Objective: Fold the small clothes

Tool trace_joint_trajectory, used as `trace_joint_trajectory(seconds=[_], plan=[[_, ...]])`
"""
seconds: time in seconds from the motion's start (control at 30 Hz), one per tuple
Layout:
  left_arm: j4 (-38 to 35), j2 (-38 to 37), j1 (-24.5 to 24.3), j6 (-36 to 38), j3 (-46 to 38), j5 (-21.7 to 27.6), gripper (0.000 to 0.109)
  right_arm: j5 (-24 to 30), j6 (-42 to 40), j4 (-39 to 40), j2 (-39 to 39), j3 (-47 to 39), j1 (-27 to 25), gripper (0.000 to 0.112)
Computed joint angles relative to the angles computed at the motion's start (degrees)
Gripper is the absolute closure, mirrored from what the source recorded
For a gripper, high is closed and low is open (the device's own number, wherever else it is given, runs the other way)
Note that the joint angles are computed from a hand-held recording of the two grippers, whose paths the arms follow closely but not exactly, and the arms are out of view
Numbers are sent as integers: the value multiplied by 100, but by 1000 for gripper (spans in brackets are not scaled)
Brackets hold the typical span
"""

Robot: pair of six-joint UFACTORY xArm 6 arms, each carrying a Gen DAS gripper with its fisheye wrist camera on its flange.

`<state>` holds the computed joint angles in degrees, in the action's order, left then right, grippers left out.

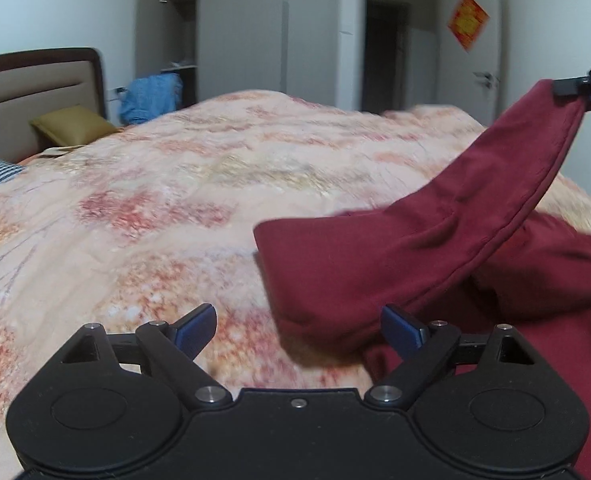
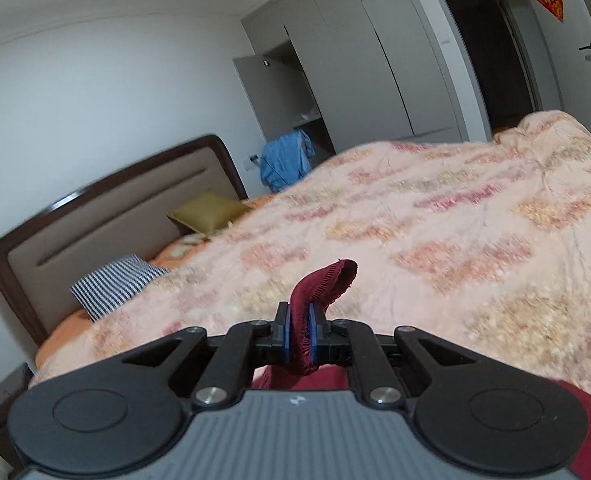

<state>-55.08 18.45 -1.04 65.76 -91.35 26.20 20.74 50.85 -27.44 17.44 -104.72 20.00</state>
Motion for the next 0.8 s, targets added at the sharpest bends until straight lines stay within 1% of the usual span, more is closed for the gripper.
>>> trace_joint_trajectory(seconds=[0.1, 0.17, 0.23, 0.33, 0.37, 0.4, 0.43, 0.47, 0.5, 0.57, 0.6, 0.67, 0.7, 0.8], plan=[[213, -32, -98, 407, 157, -112, 18, -47, 111, 18, -173, 371, -51, 102], [386, 8, -159, 558, 152, -161, 20, -165, 207, 65, -204, 429, -100, 102], [424, 105, -192, 689, 46, -219, 22, -263, 137, 166, -172, 352, -137, 102], [246, 271, -221, 1004, -196, -367, 31, -241, -29, 181, -118, 127, -140, 102], [213, 328, -213, 1062, -302, -332, 40, -225, -82, 195, -102, 60, -132, 102], [169, 381, -196, 1114, -419, -236, 55, -214, -120, 200, -99, 16, -122, 102], [147, 426, -179, 1141, -521, -138, 66, -213, -149, 206, -78, -32, -117, 102], [249, 458, -187, 1070, -591, -139, 87, -215, -154, 197, -69, -56, -110, 102], [482, 479, -206, 872, -637, -219, 93, -232, -165, 196, -81, -39, -104, 102], [813, 481, -229, 435, -662, -470, 96, -307, -120, 119, -146, 94, -104, 102], [944, 491, -207, 200, -701, -490, 97, -335, -65, 42, -200, 203, -100, 102], [1426, 541, -125, -388, -802, -361, 98, -387, 55, -48, -358, 550, -81, 102], [1618, 554, -85, -555, -809, -297, 98, -458, 63, 17, -474, 820, -70, 102], [1873, 549, -19, -553, -684, -214, 98, -631, 174, 110, -798, 1697, -10, 102]])
